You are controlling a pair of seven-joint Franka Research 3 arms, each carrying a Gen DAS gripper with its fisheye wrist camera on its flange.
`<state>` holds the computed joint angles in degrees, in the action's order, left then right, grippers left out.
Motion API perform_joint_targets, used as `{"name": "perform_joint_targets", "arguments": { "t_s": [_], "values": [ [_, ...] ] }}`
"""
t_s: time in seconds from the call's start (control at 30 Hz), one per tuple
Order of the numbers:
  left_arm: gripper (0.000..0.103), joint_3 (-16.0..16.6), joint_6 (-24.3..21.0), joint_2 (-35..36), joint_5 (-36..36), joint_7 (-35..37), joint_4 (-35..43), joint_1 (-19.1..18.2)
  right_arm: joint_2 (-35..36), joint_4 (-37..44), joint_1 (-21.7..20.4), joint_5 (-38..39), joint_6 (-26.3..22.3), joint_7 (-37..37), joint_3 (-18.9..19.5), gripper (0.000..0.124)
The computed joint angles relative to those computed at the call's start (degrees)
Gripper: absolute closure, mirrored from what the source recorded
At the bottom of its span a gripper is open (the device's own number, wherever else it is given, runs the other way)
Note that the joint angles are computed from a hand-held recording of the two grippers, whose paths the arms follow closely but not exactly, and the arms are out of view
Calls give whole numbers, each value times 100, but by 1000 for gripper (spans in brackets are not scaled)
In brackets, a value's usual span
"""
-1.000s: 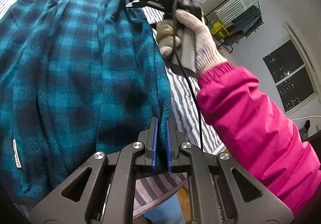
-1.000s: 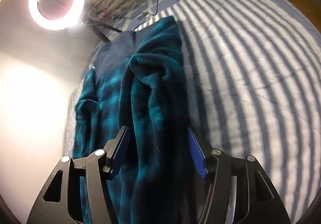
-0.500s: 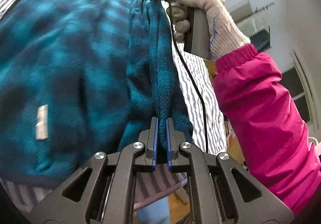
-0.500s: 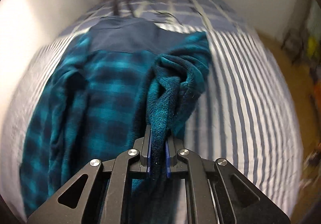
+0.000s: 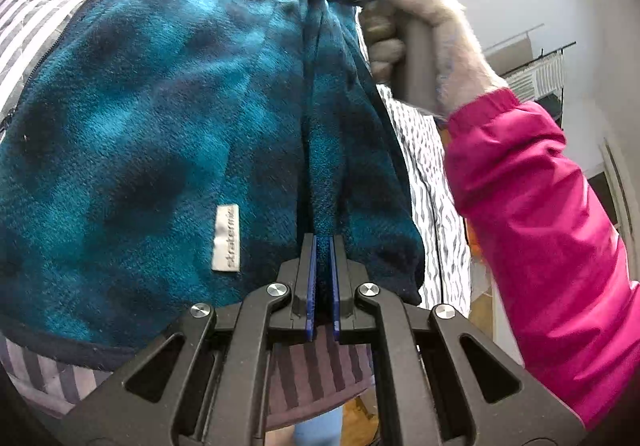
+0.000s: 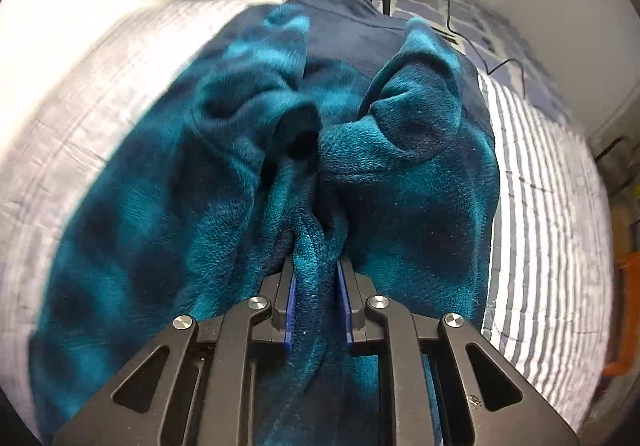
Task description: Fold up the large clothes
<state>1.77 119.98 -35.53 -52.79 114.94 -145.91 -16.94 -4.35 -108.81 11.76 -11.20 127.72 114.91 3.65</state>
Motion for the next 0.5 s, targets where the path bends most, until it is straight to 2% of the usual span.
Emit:
{"name": "perform_joint_targets", "arguments": {
  "t_s": [0.1, 0.2, 0.37, 0.4, 0.5],
  "values": [
    [99, -87, 110, -163, 81, 33, -97, -10, -687, -619, -51, 1250, 675, -542, -225, 99],
    [99, -198, 351, 103, 105, 12, 102, -108, -1560, -1350, -206, 1756, 1026, -511, -250, 99],
    [102, -170, 447, -63, 342, -27, 2, -143, -2937, -2430, -379, 1954, 787, -456, -10, 99],
    [103, -142, 453, -95, 410, -19, -35, -135, -3301, -2737, -338, 2055, 718, -434, 48, 99],
    [103, -69, 417, -310, 681, -23, -180, -107, -3814, -3286, -116, 2474, 707, -351, 184, 99]
  ]
}}
